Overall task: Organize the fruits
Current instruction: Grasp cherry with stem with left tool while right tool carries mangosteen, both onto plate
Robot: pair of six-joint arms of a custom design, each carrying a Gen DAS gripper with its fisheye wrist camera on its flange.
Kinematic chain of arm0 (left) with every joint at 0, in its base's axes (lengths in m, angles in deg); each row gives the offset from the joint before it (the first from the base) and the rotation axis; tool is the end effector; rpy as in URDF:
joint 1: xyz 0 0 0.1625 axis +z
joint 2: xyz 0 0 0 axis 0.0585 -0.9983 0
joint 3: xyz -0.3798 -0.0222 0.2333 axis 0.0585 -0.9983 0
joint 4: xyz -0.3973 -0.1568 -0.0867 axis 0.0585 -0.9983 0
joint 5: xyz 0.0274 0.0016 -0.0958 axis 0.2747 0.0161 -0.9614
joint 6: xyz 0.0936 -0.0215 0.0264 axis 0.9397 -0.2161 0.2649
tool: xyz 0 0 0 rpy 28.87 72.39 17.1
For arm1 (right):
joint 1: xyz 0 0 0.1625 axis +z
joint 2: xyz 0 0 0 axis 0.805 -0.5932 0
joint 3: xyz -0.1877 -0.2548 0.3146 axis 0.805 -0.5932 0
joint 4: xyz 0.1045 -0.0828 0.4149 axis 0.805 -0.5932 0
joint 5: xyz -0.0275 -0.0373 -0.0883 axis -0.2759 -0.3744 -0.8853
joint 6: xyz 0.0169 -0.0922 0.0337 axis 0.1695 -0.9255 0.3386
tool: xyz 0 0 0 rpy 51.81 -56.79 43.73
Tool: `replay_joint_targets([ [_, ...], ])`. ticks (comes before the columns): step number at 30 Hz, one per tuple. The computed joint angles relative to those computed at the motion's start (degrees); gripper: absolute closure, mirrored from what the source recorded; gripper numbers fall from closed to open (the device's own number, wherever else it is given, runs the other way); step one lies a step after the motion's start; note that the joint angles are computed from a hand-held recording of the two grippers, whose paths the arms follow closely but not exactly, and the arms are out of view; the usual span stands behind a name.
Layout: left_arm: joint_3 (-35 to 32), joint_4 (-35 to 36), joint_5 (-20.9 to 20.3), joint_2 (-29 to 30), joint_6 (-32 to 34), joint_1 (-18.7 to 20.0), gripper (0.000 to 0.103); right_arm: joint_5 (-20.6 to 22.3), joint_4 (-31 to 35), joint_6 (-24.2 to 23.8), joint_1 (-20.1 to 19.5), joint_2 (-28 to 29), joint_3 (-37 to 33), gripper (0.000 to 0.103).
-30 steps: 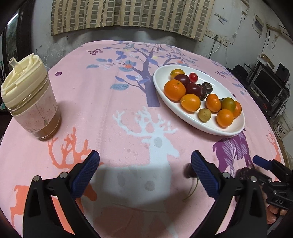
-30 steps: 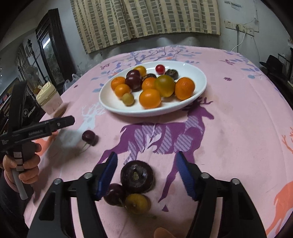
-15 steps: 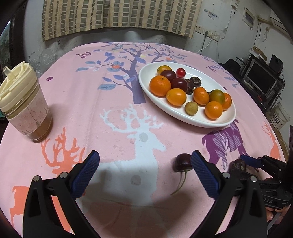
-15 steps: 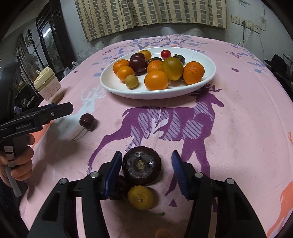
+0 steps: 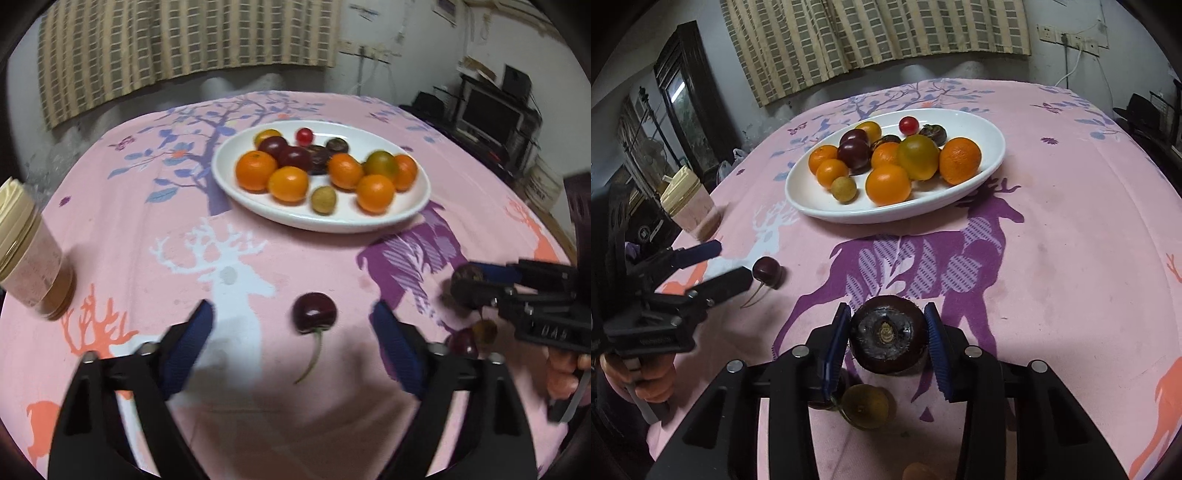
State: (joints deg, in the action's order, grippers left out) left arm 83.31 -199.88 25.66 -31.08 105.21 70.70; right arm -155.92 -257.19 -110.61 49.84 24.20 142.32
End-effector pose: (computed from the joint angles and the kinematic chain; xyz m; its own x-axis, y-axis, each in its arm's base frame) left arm 0.0514 -0.5446 0.1952 -0.7256 0.0357 -0.6872 0.4745 0.7492 -0.4621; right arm 0.2472 -0.6013 -0.1202 -0.7466 -0.4619 0.4787 -0.6294 0.7235 -0.2837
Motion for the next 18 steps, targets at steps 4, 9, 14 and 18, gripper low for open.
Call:
replay_joint_targets([
  [4,-1.0,3.6,-0.7,1.0,-0.5,0.7,0.051,0.4,0.5,-0.1,0.0,-0.2,0.2,0.062],
  [9,-2.3,4.6,-0.7,1.7,-1.9,1.4,0.052,0.6,0.2,-0.7,0.2,-0.2,0.4,0.062],
  [14,-2.7,4.4,0.4,2.7,-1.0,1.4,0.07,0.1,-0.4,-0.9,0.4,0.0,0.5,0.062],
  [18,-2.5,4.4,0.5,2.6,-0.7,1.3,0.073,-0.3,-1.2,-1.2,0.4,0.2,0.5,0.062],
])
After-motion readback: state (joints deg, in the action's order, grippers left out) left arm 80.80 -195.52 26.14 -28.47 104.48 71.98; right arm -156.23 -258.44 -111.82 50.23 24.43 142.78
